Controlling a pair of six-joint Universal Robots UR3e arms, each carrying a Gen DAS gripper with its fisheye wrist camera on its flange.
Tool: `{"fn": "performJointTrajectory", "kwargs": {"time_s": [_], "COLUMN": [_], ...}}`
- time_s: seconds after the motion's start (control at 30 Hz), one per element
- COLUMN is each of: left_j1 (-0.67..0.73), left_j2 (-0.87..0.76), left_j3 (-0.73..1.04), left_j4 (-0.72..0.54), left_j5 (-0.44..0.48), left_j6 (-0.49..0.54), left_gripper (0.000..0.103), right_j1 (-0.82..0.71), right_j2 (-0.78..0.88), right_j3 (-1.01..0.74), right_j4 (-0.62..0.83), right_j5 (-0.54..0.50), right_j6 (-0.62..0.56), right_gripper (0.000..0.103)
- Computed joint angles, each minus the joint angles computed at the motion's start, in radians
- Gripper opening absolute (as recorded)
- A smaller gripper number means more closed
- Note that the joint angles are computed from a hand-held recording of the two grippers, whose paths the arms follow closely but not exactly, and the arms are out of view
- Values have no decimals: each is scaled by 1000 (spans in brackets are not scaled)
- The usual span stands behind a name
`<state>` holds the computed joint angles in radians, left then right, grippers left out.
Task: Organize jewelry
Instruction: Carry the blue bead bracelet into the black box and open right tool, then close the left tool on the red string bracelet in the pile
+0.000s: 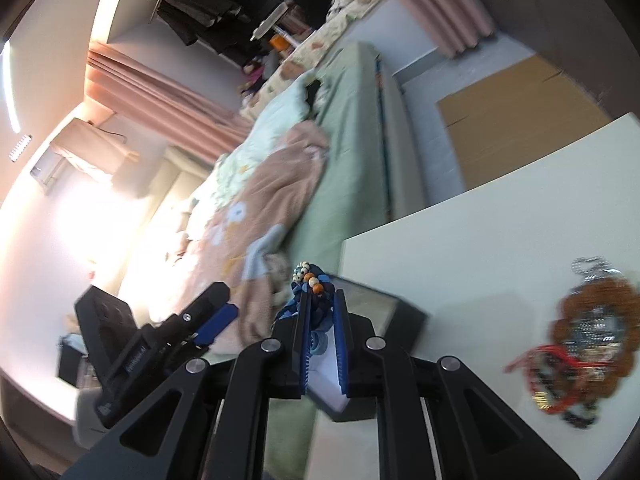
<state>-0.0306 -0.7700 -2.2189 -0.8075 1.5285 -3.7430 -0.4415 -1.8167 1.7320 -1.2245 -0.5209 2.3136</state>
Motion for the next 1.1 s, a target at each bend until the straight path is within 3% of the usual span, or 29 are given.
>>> {"fn": "performJointTrajectory", "kwargs": {"time_s": [0.07, 0.13, 0.2, 0.3, 0.43, 0.67, 0.87, 1.03, 1.1], "left_j1": [27, 6, -54, -162, -247, -400, -490, -531, -535], "left_j2": [40, 47, 14, -87, -200, -424, -596, -724, -764], "left_j3": [-10, -12, -3, 31, 94, 300, 455, 539, 550], "left_j4": [-37, -42, -19, 35, 54, 34, 30, 56, 73], "left_j5": [-4, 26, 89, 180, 207, 263, 247, 179, 141], "left_j6": [2, -8, -20, -32, -48, -77, -81, -81, -91], "left_gripper": [85, 85, 85, 86, 86, 86, 86, 85, 80], "right_j1": [49, 92, 45, -44, -222, -442, -539, -560, -557], "right_j2": [46, 72, 8, -16, -38, 1, 16, 32, 34], "right_j3": [-27, -24, 36, -28, -126, -237, -248, -240, -225], "right_j4": [1, -80, -122, 62, 302, 453, 431, 389, 359], "right_j5": [6, -17, -16, -31, -58, -139, -192, -235, -252], "right_j6": [29, 94, 116, -5, -174, -270, -259, -254, -250], "right_gripper": [21, 87, 89, 88, 88, 89, 89, 88, 87]}}
